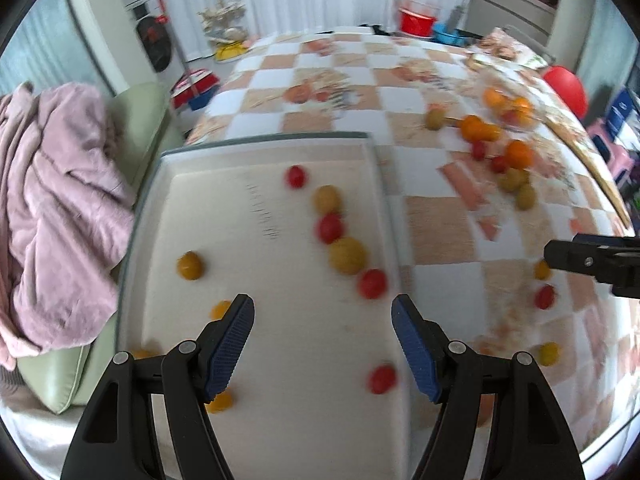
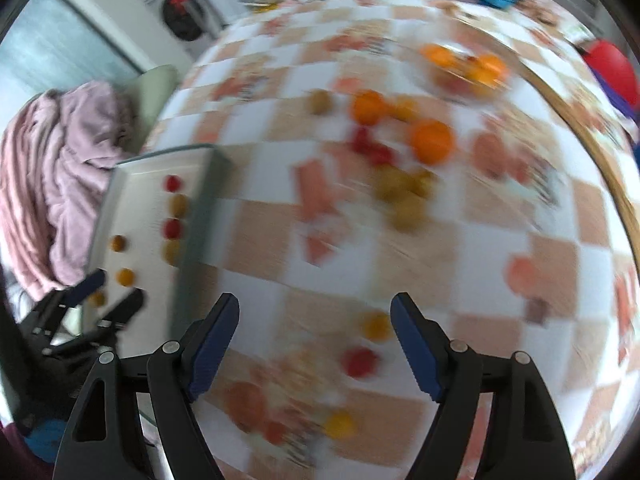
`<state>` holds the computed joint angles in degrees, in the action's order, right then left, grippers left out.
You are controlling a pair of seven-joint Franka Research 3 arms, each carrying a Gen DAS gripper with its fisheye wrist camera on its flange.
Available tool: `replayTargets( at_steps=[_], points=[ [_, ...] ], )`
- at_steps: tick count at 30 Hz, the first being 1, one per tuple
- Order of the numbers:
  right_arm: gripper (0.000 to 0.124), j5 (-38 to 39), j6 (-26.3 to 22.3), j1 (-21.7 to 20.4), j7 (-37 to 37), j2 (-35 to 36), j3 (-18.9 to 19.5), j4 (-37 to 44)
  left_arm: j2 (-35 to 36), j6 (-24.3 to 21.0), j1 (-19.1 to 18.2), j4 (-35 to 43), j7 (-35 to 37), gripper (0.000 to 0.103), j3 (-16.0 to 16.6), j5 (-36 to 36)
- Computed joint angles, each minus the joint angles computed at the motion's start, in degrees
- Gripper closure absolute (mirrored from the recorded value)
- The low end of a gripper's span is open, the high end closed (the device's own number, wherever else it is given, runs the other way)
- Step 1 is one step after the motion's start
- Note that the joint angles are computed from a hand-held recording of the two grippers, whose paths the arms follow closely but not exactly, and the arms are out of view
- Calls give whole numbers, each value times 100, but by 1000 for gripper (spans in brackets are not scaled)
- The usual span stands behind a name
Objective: Organize fruits
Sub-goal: 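Move both open tools back over the fruits on the table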
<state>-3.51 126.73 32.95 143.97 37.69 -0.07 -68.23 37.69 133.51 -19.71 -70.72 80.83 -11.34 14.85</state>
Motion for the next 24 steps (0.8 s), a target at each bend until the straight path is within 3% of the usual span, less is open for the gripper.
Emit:
replayTargets(
  at_steps=[4, 10, 17, 21, 24],
  points=[
    [43, -14, 140, -17, 310, -611, -27, -1041, -97, 30, -42, -135, 234, 30, -186, -132],
    [43, 7, 370, -133, 482, -908, 80, -1625, -217, -51, -150, -416, 563, 31, -418, -421],
    [43, 258, 526, -315, -15, -599, 219, -1285, -367, 41, -250, -816, 635, 31, -592, -768],
    [63, 505, 394, -406, -528, -246, 300, -830, -429, 194, -365, -1002, 551, 31, -577, -744],
    [70, 539, 180, -374, -877, -12, 281, -465, -481, 269, -403, -1116, 502, 31, -574, -716]
  ],
)
